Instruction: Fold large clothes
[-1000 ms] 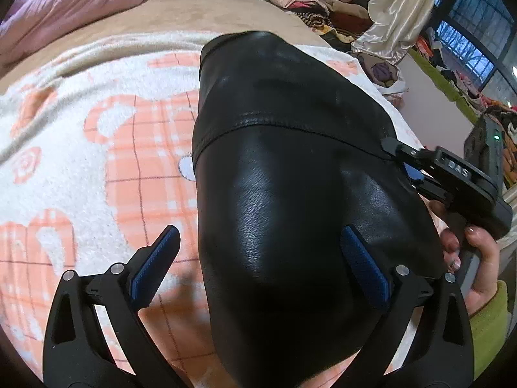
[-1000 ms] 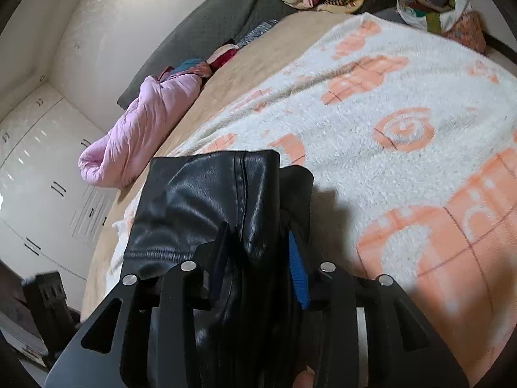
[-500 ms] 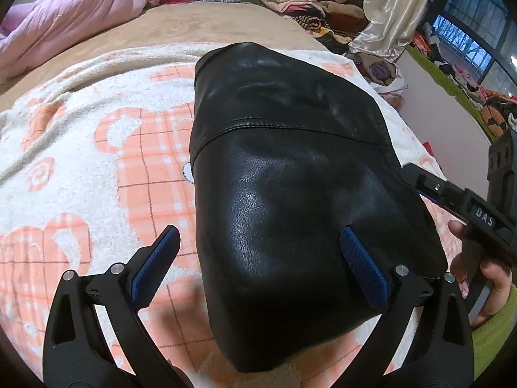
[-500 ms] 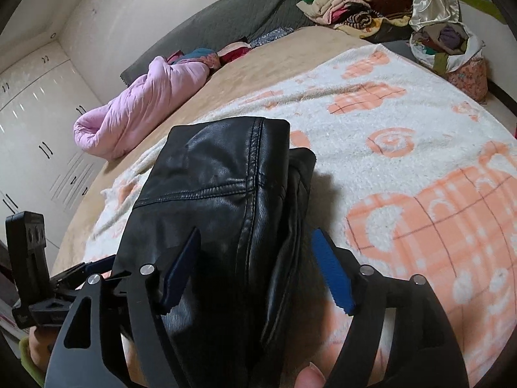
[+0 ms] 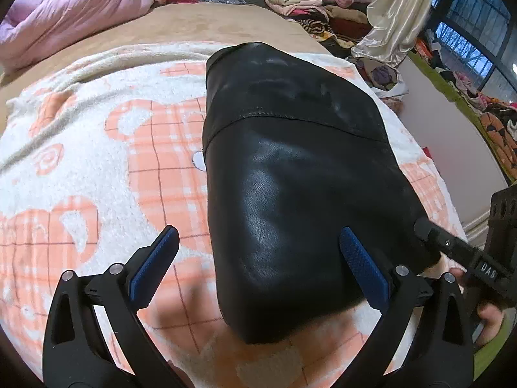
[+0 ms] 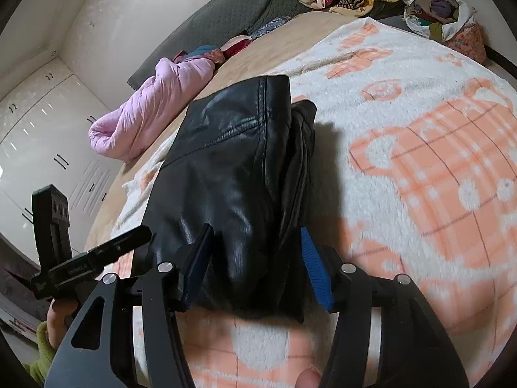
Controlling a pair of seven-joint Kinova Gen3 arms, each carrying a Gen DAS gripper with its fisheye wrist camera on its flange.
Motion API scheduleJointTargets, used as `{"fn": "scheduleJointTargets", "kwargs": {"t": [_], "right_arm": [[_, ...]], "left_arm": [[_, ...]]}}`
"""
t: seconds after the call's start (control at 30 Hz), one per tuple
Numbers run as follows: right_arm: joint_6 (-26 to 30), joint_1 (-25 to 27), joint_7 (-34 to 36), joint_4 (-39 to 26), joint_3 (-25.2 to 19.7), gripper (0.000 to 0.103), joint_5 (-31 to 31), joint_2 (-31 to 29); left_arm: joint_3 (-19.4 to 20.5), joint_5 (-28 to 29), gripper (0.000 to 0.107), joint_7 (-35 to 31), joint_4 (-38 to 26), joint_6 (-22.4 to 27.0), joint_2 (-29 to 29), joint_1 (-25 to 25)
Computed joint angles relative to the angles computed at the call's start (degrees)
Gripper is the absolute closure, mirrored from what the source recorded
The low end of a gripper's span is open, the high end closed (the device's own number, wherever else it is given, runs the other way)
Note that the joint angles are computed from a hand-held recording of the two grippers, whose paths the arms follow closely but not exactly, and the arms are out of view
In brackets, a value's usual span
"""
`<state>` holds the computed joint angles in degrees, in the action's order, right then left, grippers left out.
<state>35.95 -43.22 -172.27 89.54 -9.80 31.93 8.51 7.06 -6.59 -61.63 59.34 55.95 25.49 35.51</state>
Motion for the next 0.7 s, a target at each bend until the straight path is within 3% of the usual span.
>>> {"fn": "scheduleJointTargets", "kwargs": {"t": [0.17, 0.3, 0.43, 0.7], "right_arm": [[0.5, -2.6, -1.0, 0.1, 1.0, 0.074, 2.0, 0.0], [-5.8, 1.1, -2.4, 3.1, -1.9, 0.076, 1.2, -1.1], [-2.2, 0.2, -0.3, 1.5, -0.6, 0.075, -1.9, 0.0], [9.1, -5.7, -5.8, -2.8, -0.4, 0.028, 8.5, 1.5]], "left_arm": [[1.1, 2.5, 0.014, -0.9, 1.8, -1.3, -0.9, -1.4], [0.8, 2.1, 0.014, -0.7, 2.3, -1.3, -1.4, -1.1], [0.7, 2.0, 0.014, -0.6, 1.2, 0.2, -0.8, -1.0], [0.8, 1.6, 0.014, -0.9, 1.4, 0.3, -1.2, -0.7]]}}
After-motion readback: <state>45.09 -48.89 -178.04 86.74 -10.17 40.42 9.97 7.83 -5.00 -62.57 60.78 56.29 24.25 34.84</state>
